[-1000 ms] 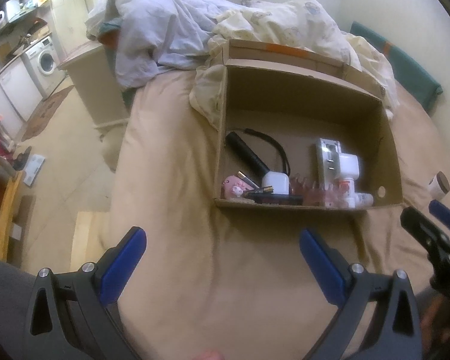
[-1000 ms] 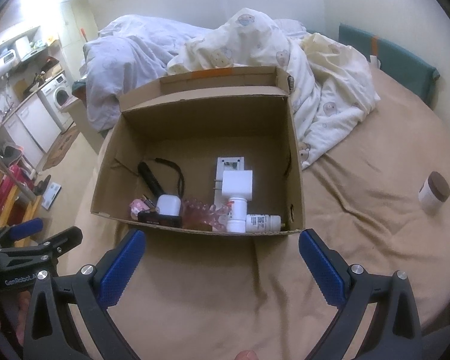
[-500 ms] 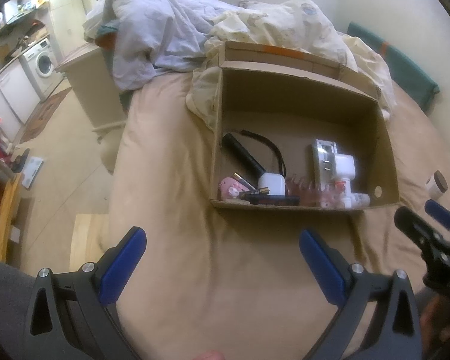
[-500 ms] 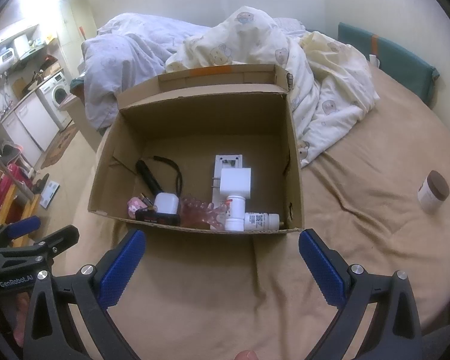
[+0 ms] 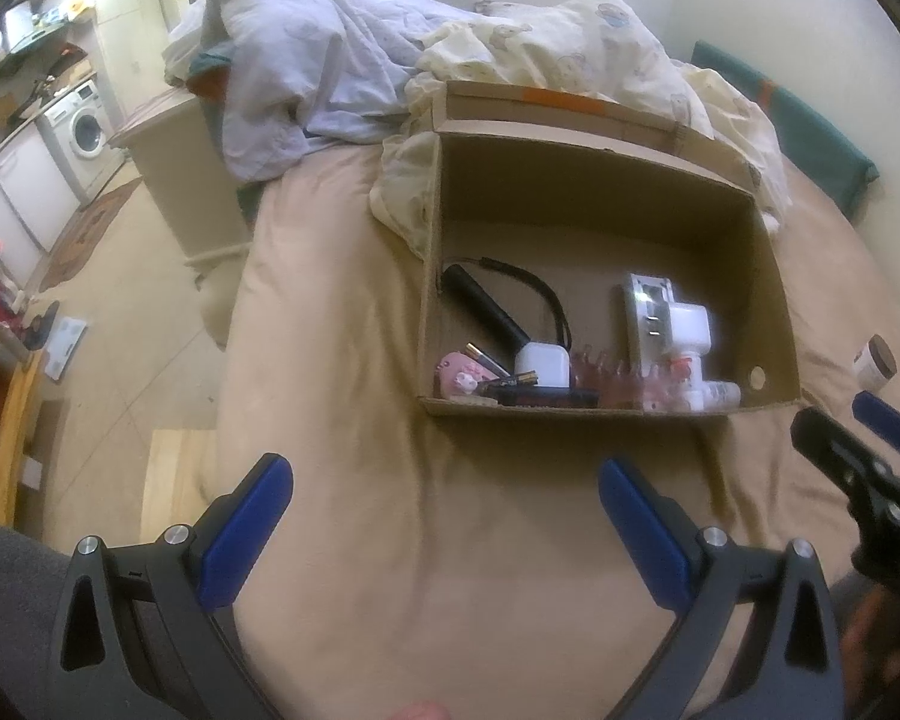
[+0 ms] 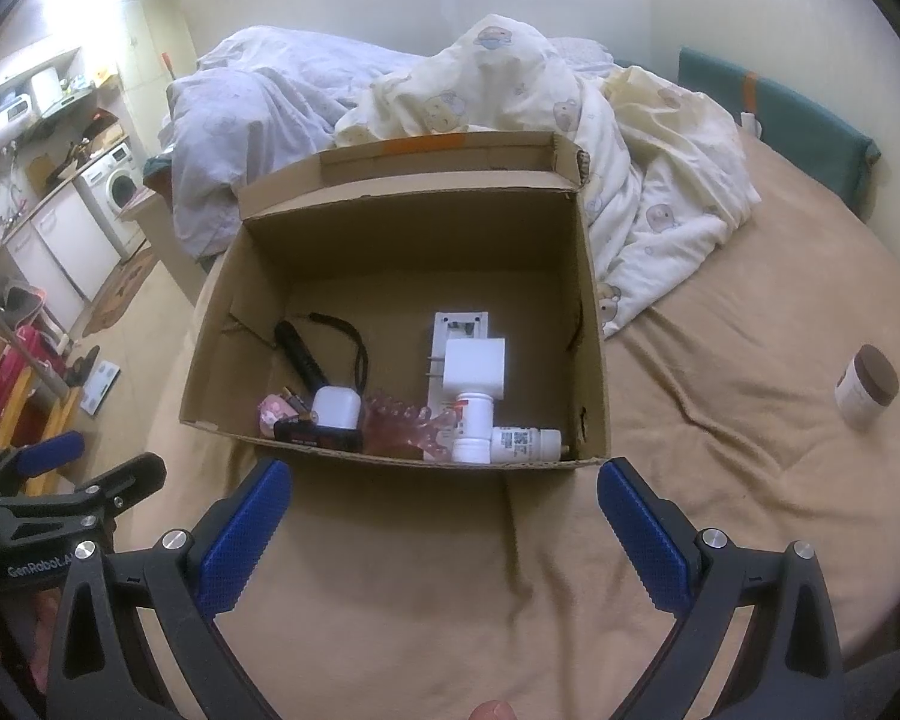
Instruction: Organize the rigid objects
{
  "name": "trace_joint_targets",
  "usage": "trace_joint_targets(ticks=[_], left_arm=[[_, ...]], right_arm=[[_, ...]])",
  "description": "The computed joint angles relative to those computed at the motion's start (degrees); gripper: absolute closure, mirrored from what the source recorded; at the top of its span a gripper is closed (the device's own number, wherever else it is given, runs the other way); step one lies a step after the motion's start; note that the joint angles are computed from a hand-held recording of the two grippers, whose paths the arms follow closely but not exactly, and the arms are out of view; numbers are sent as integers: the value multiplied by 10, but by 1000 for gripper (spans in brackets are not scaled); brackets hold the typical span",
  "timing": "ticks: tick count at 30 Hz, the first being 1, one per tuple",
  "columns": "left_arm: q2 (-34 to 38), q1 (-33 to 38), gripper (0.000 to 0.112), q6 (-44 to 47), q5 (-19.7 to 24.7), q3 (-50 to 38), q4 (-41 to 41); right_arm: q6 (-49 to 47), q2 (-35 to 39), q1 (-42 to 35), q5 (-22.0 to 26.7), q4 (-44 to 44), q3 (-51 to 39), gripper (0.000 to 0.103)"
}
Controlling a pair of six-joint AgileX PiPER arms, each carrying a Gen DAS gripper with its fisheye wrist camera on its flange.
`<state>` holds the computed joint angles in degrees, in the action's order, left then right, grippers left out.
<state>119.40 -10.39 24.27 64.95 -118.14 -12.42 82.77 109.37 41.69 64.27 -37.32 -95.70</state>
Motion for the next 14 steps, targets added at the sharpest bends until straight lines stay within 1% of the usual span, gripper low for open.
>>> trace_joint_targets(ticks=[4,10,14], left_arm=[[4,0,10,2,6,-5,-1],[3,-2,10,8,2,1,-1],[5,3,10,13,9,-4,-15]], right_arm=[[-2,1,-1,-1,2,-2,0],[-2,1,0,-1,2,-2,0],[-9,5,2,0,2,-8,0]])
